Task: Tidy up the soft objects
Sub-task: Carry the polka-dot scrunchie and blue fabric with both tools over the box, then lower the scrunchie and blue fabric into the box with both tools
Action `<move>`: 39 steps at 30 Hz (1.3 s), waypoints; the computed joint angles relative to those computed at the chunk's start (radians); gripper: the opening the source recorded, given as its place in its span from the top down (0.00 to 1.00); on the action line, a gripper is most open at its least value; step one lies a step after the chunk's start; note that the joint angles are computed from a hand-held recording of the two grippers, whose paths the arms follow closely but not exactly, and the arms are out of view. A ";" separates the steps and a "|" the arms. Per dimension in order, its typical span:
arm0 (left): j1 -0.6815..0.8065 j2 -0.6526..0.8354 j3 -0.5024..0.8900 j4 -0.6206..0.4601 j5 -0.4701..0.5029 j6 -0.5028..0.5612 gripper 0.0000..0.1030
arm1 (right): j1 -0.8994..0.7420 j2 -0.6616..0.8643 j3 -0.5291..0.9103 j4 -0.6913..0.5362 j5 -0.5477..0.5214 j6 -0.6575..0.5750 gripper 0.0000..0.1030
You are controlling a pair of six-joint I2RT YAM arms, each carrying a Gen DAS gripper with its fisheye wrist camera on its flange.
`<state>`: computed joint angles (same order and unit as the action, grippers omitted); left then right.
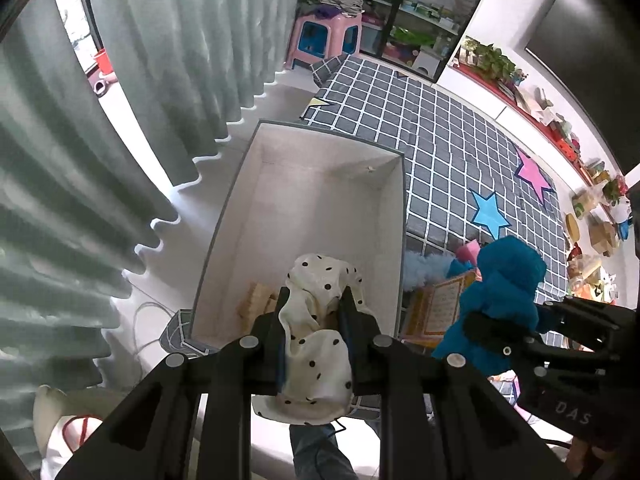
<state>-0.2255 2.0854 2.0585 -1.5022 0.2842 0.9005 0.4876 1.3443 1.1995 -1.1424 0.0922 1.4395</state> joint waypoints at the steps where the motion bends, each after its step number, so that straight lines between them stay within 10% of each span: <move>1: 0.000 0.001 0.000 0.001 0.000 -0.002 0.77 | -0.004 0.002 0.001 0.001 -0.002 -0.004 0.67; 39: -0.099 0.181 0.053 0.126 -0.162 -0.100 0.77 | -0.291 0.133 -0.034 0.191 -0.142 -0.268 0.67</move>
<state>-0.3248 2.2663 2.1116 -1.3765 0.1217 0.8009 0.1967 1.4772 1.1660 -0.9518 -0.0500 1.1714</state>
